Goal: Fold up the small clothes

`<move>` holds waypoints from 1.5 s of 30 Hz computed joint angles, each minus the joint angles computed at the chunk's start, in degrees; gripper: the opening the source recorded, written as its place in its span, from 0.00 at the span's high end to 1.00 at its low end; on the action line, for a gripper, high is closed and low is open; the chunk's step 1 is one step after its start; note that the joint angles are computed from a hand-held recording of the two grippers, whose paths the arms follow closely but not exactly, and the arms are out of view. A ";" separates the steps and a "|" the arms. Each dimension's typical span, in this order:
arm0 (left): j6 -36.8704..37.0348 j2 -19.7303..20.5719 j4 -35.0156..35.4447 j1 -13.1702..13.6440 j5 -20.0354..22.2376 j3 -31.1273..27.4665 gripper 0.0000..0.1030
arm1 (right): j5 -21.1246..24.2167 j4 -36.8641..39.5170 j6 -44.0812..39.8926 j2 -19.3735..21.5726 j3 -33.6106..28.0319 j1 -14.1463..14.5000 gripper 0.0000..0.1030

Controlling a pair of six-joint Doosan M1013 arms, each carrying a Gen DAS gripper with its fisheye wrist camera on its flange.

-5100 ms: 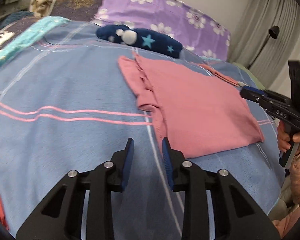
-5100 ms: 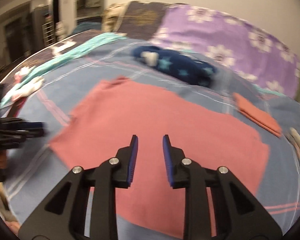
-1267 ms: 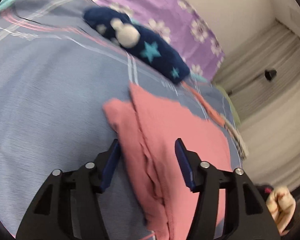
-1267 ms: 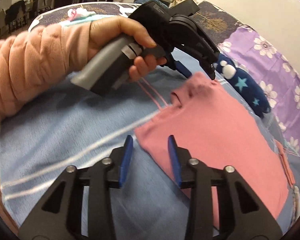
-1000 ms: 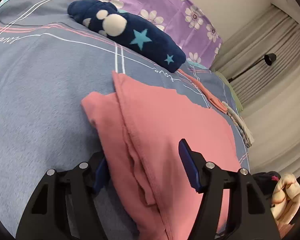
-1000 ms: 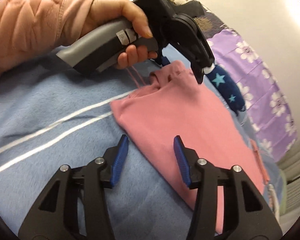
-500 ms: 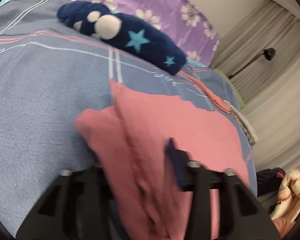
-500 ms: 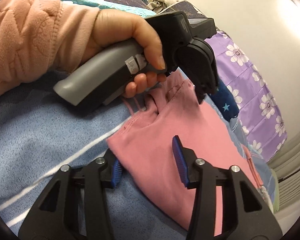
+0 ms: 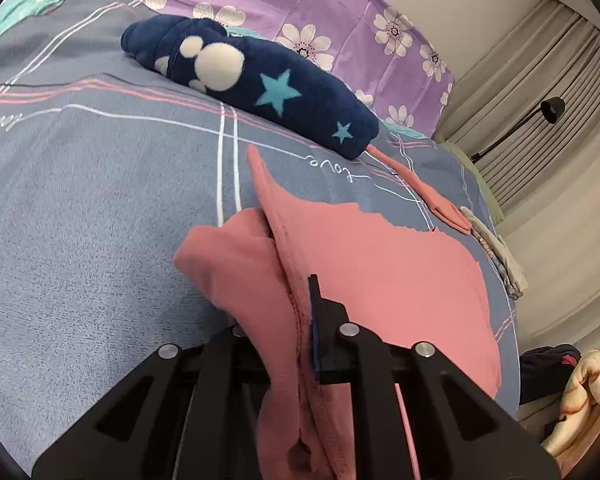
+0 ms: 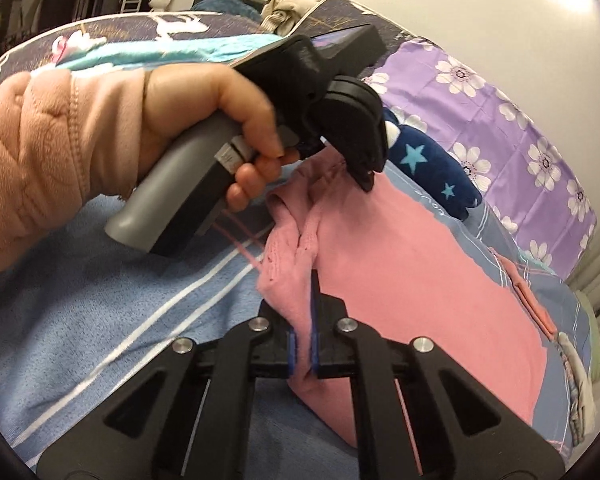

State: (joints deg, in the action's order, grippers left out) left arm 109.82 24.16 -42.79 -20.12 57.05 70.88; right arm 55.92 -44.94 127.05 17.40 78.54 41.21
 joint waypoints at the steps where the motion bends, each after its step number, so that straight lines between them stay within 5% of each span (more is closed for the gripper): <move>1: -0.27 -0.10 0.37 -0.14 -0.08 -0.14 0.89 | 0.10 -0.26 0.72 -0.23 0.24 0.30 0.96; 8: -1.30 -1.03 2.05 -1.31 -0.50 -1.50 0.89 | -1.31 -2.75 6.61 -2.79 2.45 -0.06 0.96; 28: -10.66 -0.69 17.78 -10.84 -0.63 -9.11 0.90 | -6.80 -4.65 25.15 -14.53 14.26 -4.30 0.96; 45: -12.26 6.06 29.36 -21.70 6.57 -18.56 0.90 | -10.09 -2.34 38.37 -24.23 25.67 -10.13 0.96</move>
State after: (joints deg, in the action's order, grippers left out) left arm 97.56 30.22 -13.43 -41.83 63.61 52.32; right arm 45.83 -47.28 165.42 -6.83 104.21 31.08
